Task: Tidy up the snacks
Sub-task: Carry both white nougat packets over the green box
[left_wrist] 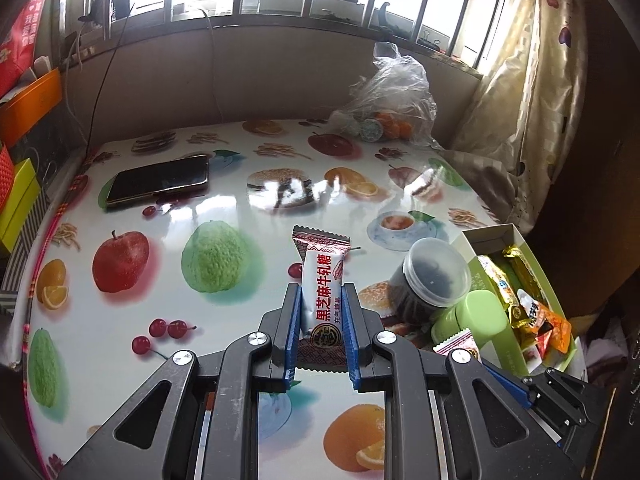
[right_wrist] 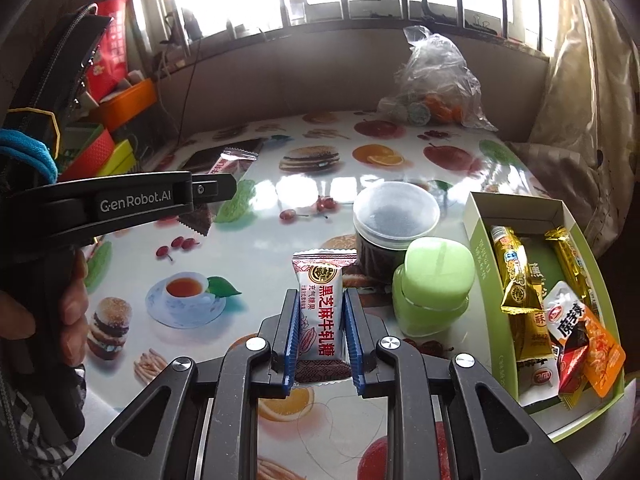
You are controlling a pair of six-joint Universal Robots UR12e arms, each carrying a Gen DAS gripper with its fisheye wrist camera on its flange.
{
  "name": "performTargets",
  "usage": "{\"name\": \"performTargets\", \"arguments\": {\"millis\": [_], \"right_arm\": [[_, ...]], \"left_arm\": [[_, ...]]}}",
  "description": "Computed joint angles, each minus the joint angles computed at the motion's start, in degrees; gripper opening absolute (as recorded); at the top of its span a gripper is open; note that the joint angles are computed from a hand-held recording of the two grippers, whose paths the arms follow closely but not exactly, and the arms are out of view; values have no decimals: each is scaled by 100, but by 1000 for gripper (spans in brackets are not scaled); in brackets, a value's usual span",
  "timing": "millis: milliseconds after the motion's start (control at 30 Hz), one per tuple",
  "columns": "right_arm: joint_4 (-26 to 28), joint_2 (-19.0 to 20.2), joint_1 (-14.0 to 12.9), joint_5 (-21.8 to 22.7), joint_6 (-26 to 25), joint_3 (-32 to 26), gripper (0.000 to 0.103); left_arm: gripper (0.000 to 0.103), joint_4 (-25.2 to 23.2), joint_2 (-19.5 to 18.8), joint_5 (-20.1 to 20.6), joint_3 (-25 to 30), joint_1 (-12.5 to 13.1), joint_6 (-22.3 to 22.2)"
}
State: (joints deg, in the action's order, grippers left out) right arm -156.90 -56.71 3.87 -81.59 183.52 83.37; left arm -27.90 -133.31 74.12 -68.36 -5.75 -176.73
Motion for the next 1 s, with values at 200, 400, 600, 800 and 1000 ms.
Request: {"name": "performTargets", "arguments": {"millis": [200, 400, 600, 800, 1000], "right_arm": [[-158, -133, -62, -81, 116, 176, 20], [-271, -239, -131, -164, 246, 318, 20], [-337, -323, -185, -244, 326, 438, 20], [-400, -409, -245, -331, 416, 552, 20], [-456, -493, -338, -445, 543, 672, 20]], "left_arm": [[20, 21, 44, -120, -27, -65, 62], [20, 20, 79, -203, -43, -142, 142], [20, -9, 89, -285, -32, -208, 212], [20, -105, 68, -376, 34, -285, 307], [20, -227, 11, -504, 143, -374, 404]]}}
